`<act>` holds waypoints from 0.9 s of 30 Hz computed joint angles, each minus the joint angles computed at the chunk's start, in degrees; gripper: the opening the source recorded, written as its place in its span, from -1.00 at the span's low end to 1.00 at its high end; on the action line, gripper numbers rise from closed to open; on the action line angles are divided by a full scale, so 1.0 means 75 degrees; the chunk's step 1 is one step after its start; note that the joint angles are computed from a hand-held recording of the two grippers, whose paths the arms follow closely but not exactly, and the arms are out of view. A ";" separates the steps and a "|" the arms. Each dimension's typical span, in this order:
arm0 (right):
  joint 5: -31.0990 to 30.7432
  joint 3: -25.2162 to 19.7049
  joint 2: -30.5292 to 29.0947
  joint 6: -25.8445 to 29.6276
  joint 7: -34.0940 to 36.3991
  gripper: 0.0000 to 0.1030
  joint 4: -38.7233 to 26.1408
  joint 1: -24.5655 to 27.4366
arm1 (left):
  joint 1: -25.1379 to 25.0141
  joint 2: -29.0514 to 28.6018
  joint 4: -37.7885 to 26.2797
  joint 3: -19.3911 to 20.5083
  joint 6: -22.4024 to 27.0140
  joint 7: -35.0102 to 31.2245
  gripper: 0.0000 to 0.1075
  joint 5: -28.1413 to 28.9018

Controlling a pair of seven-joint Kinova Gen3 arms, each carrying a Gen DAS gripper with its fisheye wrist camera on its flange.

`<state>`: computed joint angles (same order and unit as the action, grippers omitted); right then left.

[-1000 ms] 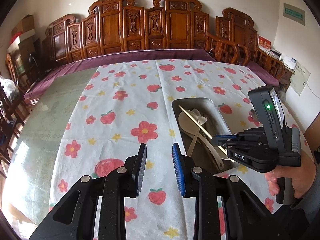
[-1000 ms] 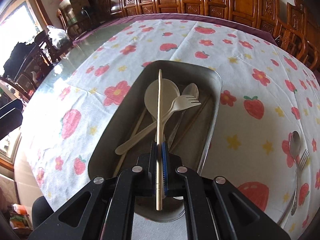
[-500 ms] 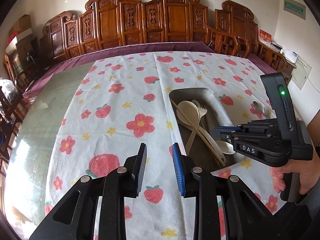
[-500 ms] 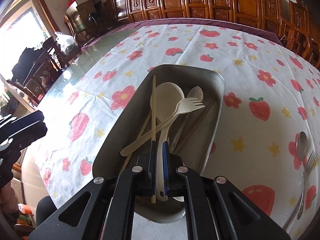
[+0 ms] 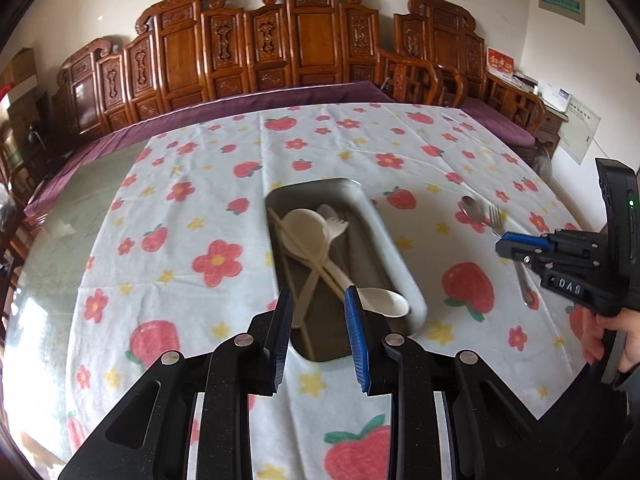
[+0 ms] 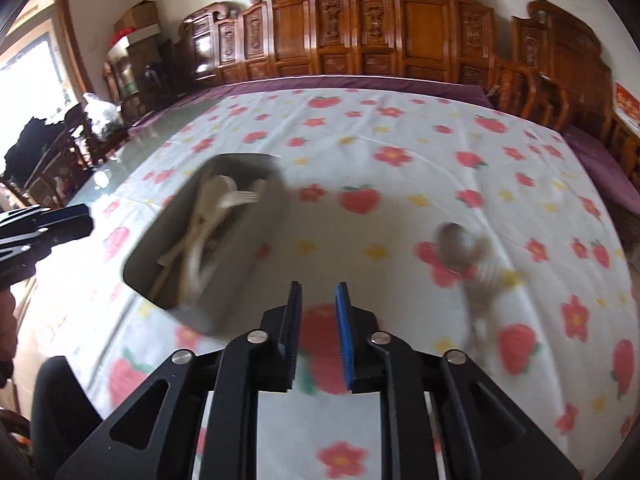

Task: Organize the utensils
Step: 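Lower the bamboo chopstick into the tray and open the right tool, then grasp the metal spoon by its handle with the right tool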

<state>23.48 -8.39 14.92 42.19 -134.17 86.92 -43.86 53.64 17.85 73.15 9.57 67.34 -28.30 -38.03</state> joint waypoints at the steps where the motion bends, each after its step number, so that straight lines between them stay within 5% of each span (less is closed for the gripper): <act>1: -0.0080 0.0056 -0.0111 -0.0064 0.0048 -0.61 0.0228 0.0168 | 0.0034 0.0125 -0.0140 0.0028 0.0029 -0.0056 -0.54 -0.0011; 9: -0.0840 0.0074 -0.0087 -0.0598 0.1094 -0.61 0.0787 0.1283 | 0.0324 0.0711 -0.0820 -0.0189 0.0008 -0.0270 -0.53 0.0192; 27: -0.1816 0.0232 0.1149 0.0574 0.2783 -0.61 -0.0731 0.1384 | 0.0558 0.1242 -0.1304 -0.0623 -0.0391 -0.0532 -0.53 0.0772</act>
